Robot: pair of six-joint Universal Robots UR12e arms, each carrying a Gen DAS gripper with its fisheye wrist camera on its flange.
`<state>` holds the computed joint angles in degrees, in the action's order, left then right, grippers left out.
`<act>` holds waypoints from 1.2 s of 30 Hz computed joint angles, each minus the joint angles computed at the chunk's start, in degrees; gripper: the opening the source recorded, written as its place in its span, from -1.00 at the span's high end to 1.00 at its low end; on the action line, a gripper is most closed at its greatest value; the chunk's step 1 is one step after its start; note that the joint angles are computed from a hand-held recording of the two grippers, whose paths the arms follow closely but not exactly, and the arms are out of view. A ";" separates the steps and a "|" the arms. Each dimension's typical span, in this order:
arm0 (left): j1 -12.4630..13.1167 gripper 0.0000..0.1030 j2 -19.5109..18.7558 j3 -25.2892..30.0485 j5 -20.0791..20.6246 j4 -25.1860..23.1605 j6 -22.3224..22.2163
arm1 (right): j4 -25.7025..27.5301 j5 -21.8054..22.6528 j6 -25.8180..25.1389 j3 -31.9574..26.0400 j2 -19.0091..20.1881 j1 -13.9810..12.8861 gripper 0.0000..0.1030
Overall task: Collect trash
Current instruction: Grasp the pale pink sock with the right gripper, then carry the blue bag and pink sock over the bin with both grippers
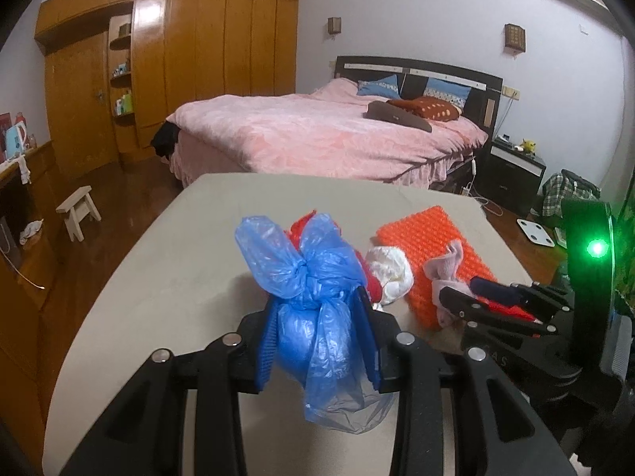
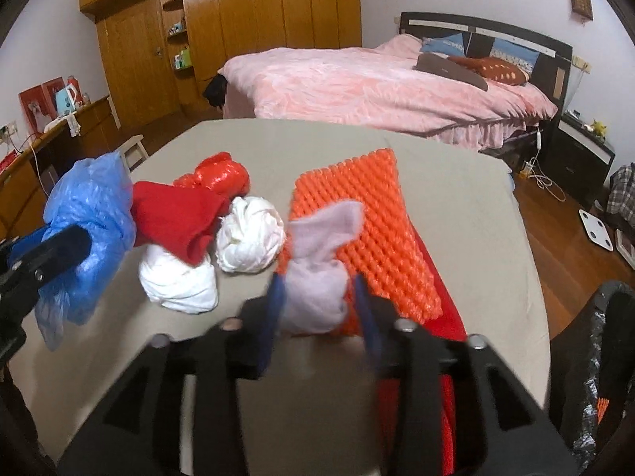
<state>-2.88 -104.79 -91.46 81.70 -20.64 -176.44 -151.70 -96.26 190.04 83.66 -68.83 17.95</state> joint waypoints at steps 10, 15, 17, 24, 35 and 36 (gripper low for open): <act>-0.12 0.30 0.07 -0.13 0.21 0.19 0.08 | -1.71 3.58 1.35 1.10 -1.10 -0.70 0.38; -0.49 0.30 0.48 -0.03 -0.75 1.20 0.10 | -5.36 3.43 1.85 2.73 -3.25 -0.82 0.38; -0.75 0.30 0.73 -0.11 -1.19 1.71 0.24 | -6.71 1.59 1.81 3.59 -4.39 -0.67 0.38; -2.17 0.30 1.46 -0.01 -3.38 2.15 0.81 | -10.28 -2.73 3.26 7.35 -8.65 -1.28 0.38; -5.50 0.30 1.52 0.97 -8.13 1.55 2.40 | -10.59 -10.28 3.86 14.24 -15.79 -3.22 0.38; -5.81 0.30 1.49 1.11 -8.53 1.37 2.62 | -10.60 -10.89 4.17 15.00 -16.45 -3.47 0.38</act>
